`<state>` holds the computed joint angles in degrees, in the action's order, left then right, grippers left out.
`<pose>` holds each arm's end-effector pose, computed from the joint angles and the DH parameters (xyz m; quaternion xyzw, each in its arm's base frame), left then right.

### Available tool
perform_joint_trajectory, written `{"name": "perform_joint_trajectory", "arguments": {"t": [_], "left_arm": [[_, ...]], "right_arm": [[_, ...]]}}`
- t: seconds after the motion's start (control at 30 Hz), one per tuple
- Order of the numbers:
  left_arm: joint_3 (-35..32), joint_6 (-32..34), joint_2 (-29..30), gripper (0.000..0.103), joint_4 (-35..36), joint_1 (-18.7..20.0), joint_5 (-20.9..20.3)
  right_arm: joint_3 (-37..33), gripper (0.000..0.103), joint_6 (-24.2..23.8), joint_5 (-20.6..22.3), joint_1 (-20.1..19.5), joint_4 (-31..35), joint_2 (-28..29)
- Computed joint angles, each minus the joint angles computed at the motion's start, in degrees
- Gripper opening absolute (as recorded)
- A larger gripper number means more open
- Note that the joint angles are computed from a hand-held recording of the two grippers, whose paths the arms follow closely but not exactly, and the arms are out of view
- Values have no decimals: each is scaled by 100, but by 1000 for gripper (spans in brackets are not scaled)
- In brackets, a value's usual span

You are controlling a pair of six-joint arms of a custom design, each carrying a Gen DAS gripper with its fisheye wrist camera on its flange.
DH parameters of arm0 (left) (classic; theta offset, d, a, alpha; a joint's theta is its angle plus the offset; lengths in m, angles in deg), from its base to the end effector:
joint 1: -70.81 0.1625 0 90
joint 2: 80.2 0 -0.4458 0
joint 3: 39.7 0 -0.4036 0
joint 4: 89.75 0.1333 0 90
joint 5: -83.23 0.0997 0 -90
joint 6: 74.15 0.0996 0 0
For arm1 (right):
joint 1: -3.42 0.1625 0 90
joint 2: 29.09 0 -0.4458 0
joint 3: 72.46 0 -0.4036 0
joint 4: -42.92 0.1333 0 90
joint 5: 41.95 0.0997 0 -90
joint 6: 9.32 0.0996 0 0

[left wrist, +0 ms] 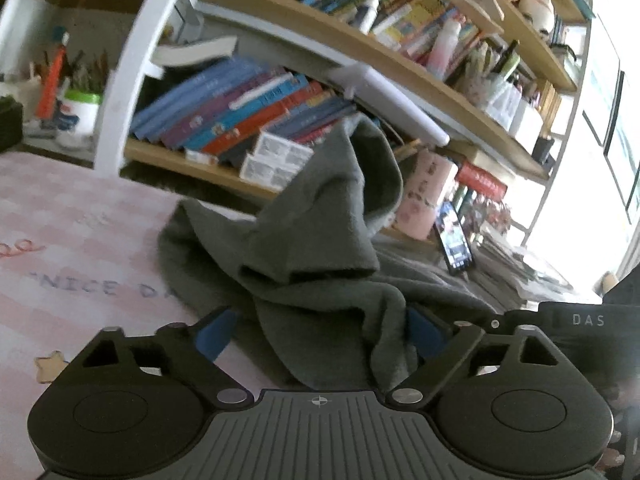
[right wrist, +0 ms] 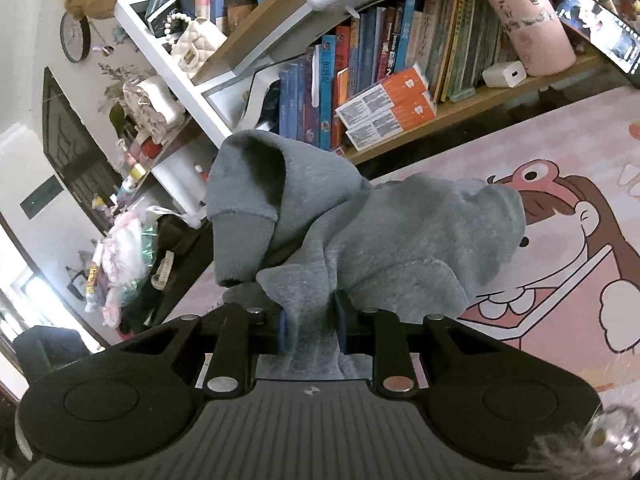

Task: Fold clothes
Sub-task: 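Grasp the hoodie with the left tool while the right tool holds it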

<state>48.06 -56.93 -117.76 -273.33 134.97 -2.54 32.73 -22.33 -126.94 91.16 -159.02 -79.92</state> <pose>-0.2014 -0.7385 0.1205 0.3281 0.8688 -0.3709 0.0064 0.1161 -0.6590 0.2111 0.1030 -0.8697 0.4820 0.0260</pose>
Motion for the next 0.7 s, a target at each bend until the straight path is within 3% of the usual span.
{"name": "perform_joint_trajectory", "arguments": {"t": [0.03,0.17,0.27,0.33,0.43,0.53,0.6,0.7], "left_arm": [[-95,-51,35,84,232,-10,2],[-484,-124,220,56,1042,-49,30],[-710,-151,340,36,1347,-58,-41],[-883,-266,414,24,1486,-54,-140],[-955,-229,484,17,871,-125,-90],[-863,647,533,12,-404,-402,45],[-830,1352,574,9,-1160,-587,-153],[-837,2212,605,9,-1484,-807,-188]], "right_arm": [[12,22,-25,-33,3,-28,0],[77,22,-204,-303,65,-350,41],[87,20,-607,-682,170,-804,145],[102,18,-674,-688,164,-978,158],[134,16,-682,-615,129,-1225,163],[197,16,-552,-374,72,-1432,136],[250,16,-489,-95,23,-1403,89],[289,16,-249,533,-89,-859,-46]]}}
